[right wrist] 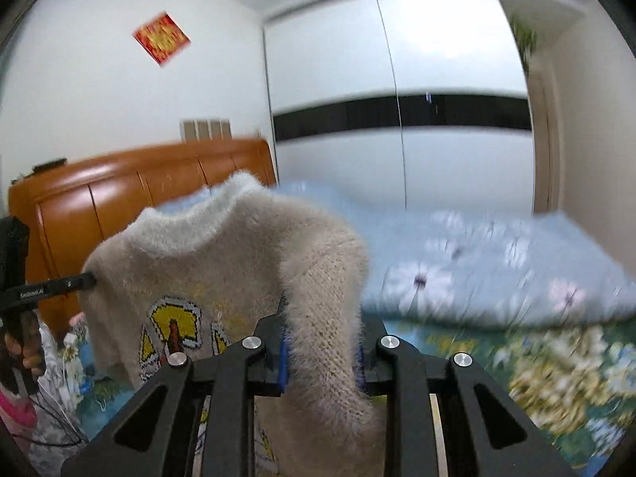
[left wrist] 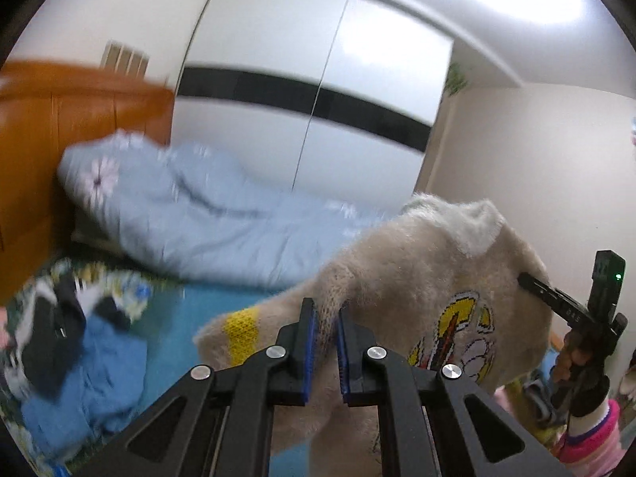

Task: Fold clothes

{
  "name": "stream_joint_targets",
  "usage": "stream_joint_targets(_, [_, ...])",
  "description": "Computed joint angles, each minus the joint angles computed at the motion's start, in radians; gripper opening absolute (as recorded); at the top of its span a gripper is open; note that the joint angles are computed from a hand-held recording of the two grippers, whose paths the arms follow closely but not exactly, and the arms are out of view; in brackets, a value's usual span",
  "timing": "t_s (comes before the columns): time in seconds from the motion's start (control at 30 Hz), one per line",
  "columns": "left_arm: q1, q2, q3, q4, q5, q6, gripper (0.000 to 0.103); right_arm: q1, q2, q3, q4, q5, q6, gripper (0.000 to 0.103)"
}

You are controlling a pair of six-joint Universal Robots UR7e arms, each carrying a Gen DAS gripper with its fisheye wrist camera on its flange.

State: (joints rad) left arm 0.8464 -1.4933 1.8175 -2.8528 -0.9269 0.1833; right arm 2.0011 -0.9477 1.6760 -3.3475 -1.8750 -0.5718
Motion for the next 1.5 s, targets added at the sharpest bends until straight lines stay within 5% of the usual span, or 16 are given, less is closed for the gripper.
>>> stream_joint_targets(0.33, [-0.169,-0.138,0.089,-0.039,0.119,0.106,0.01,0.075,-0.126,0.159,-0.145,0.078,-0.076,0.025])
stream_joint_targets(0.47, [-0.186,-0.144,0.069,-0.015,0.135,0.137,0.01,0.081,-0.129,0.157,-0.124,0.083,-0.076,0.025])
stream_joint_targets(0.6, [-0.114,-0.054,0.002,0.015,0.155,0.151,0.01,0.062,-0.094,0.107,-0.048,0.057,-0.052,0.025])
stream_joint_targets(0.9, [0.227,0.301,-0.207,0.169,0.104,-0.012,0.01,-0.101,0.185,-0.165,0.273,-0.092,0.122,0.026])
stream_joint_targets(0.93, [0.251,0.335,-0.229,0.183,0.101,-0.029,0.001,-0.111,0.218,-0.202,0.299,-0.12,0.128,0.026])
stream_joint_targets(1.1, [0.318,0.455,-0.361,0.281,0.071,-0.102,0.0,-0.169,0.331,-0.36,0.428,-0.214,0.166,0.026])
stream_joint_targets(1.27, [0.368,0.464,-0.39,0.295,-0.051,-0.14,0.001,-0.198,0.402,-0.48,0.503,-0.307,0.208,0.026])
stream_joint_targets(1.5, [0.423,0.354,-0.264,0.305,-0.079,-0.218,0.001,-0.258,0.436,-0.493,0.542,-0.335,0.304,0.026])
